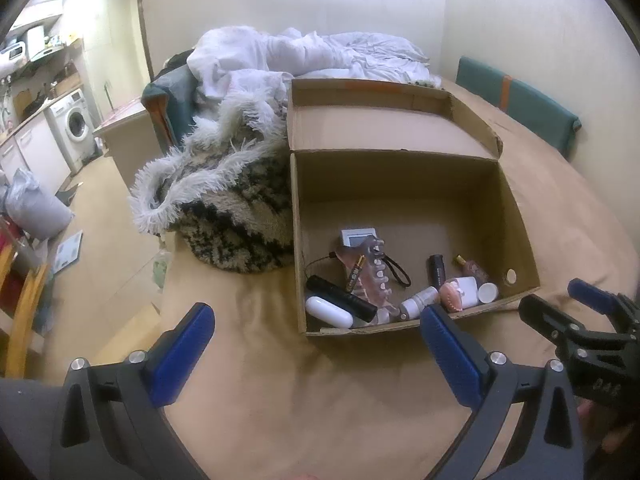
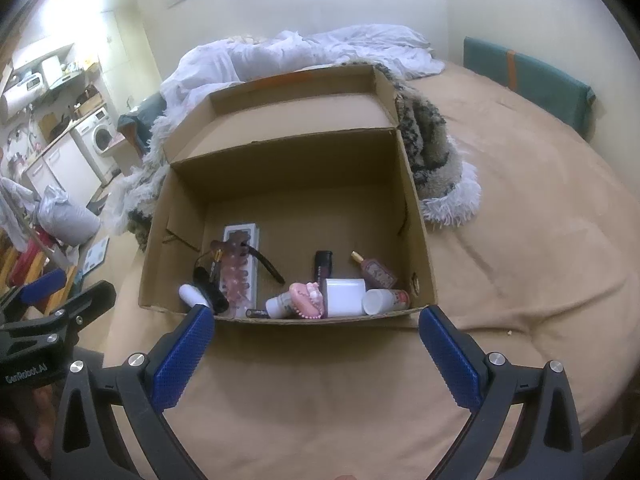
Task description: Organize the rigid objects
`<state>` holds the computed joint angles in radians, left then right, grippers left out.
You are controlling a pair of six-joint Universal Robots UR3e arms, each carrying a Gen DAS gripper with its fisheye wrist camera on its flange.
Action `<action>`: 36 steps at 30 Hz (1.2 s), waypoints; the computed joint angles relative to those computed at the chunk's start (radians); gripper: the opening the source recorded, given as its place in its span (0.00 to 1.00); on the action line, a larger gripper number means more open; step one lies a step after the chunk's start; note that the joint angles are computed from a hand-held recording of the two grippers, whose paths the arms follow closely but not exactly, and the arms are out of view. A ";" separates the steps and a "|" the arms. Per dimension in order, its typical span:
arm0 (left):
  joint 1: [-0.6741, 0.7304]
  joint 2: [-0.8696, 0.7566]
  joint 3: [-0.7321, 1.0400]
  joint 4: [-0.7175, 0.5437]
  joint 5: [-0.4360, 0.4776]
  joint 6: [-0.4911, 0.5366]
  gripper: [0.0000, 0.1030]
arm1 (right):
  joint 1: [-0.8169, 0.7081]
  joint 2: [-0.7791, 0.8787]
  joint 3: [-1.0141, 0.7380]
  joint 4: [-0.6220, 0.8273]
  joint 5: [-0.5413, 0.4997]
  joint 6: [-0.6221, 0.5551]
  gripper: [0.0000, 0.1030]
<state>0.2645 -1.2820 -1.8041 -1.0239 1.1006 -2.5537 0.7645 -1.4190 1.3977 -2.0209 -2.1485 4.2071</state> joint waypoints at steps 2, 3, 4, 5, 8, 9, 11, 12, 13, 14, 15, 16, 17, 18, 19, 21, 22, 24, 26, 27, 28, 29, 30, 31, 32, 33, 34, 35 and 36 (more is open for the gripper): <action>-0.001 0.000 -0.001 0.004 0.002 -0.003 1.00 | 0.000 0.000 -0.001 0.000 0.000 -0.001 1.00; -0.003 -0.001 -0.003 0.007 0.004 -0.004 1.00 | 0.000 0.000 0.000 -0.002 -0.001 -0.002 1.00; -0.003 -0.001 -0.002 0.005 0.004 -0.006 1.00 | 0.000 -0.001 0.002 -0.004 -0.002 -0.002 1.00; -0.002 -0.001 -0.002 0.004 0.004 -0.007 1.00 | 0.000 0.000 0.001 -0.002 -0.003 -0.002 1.00; 0.002 0.000 -0.001 0.000 0.002 -0.005 1.00 | -0.001 0.000 0.001 -0.004 -0.002 -0.003 1.00; 0.003 0.000 -0.001 -0.002 0.001 -0.002 1.00 | -0.001 0.000 0.001 -0.004 -0.002 -0.003 1.00; 0.004 0.000 0.000 -0.004 -0.001 -0.001 1.00 | -0.001 0.001 0.001 -0.004 -0.003 -0.002 1.00; 0.003 0.000 0.001 -0.004 0.000 -0.002 1.00 | -0.001 0.001 0.002 -0.004 -0.002 -0.002 1.00; 0.003 0.001 0.000 -0.003 0.000 -0.002 1.00 | -0.001 0.000 0.001 -0.003 -0.001 -0.003 1.00; 0.002 0.000 0.001 -0.004 0.001 -0.003 1.00 | -0.001 0.000 0.001 -0.003 -0.001 -0.003 1.00; 0.002 0.000 0.002 -0.006 0.001 -0.002 1.00 | -0.001 0.000 0.001 -0.003 -0.001 -0.003 1.00; 0.003 -0.003 0.007 -0.014 0.001 -0.001 1.00 | -0.001 0.000 0.001 -0.003 -0.003 -0.004 1.00; 0.004 -0.007 0.014 -0.027 0.000 0.002 1.00 | 0.000 0.001 0.001 -0.002 -0.005 -0.003 1.00; 0.006 -0.009 0.019 -0.039 -0.003 0.005 1.00 | 0.001 0.002 0.000 0.002 -0.011 -0.001 1.00; 0.009 -0.009 0.022 -0.047 -0.007 0.007 1.00 | 0.003 0.003 -0.003 0.008 -0.020 0.003 1.00; 0.010 -0.009 0.021 -0.044 -0.007 0.009 1.00 | 0.001 -0.003 0.005 0.006 -0.020 0.006 1.00; 0.010 -0.007 0.016 -0.038 -0.005 0.009 1.00 | -0.001 -0.007 0.010 0.005 -0.019 0.011 1.00; 0.008 -0.007 0.015 -0.036 -0.003 0.010 1.00 | -0.001 -0.011 0.013 0.007 -0.020 0.016 1.00; 0.007 -0.008 0.019 -0.043 -0.003 0.010 1.00 | 0.000 -0.014 0.015 0.005 -0.022 0.019 1.00; 0.005 -0.008 0.020 -0.040 -0.001 0.008 1.00 | 0.000 -0.015 0.016 0.005 -0.022 0.019 1.00; 0.004 -0.009 0.019 -0.038 0.001 0.008 1.00 | 0.000 -0.015 0.016 0.006 -0.020 0.019 1.00; 0.005 -0.008 0.018 -0.037 0.001 0.007 1.00 | 0.001 -0.016 0.016 0.007 -0.020 0.020 1.00; 0.005 -0.008 0.017 -0.036 0.001 0.006 1.00 | 0.001 -0.017 0.015 0.007 -0.019 0.020 1.00; 0.004 -0.009 0.017 -0.036 0.002 0.006 1.00 | 0.003 -0.017 0.014 0.010 -0.020 0.022 1.00; 0.004 -0.009 0.019 -0.039 0.000 0.008 1.00 | 0.003 -0.016 0.011 0.010 -0.021 0.021 1.00; 0.003 -0.009 0.019 -0.039 0.002 0.006 1.00 | 0.004 -0.015 0.010 0.012 -0.024 0.022 1.00; 0.002 -0.012 0.020 -0.037 0.005 0.005 1.00 | 0.006 -0.013 0.007 0.016 -0.029 0.025 1.00; 0.003 -0.013 0.020 -0.036 0.006 0.005 1.00 | 0.006 -0.014 0.007 0.015 -0.030 0.026 1.00; 0.001 -0.015 0.021 -0.034 0.007 0.003 1.00 | 0.005 -0.016 0.010 0.010 -0.027 0.027 1.00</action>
<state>0.2659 -1.2966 -1.7832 -1.0584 1.1081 -2.5509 0.7690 -1.4349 1.4079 -2.0104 -2.1755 4.2337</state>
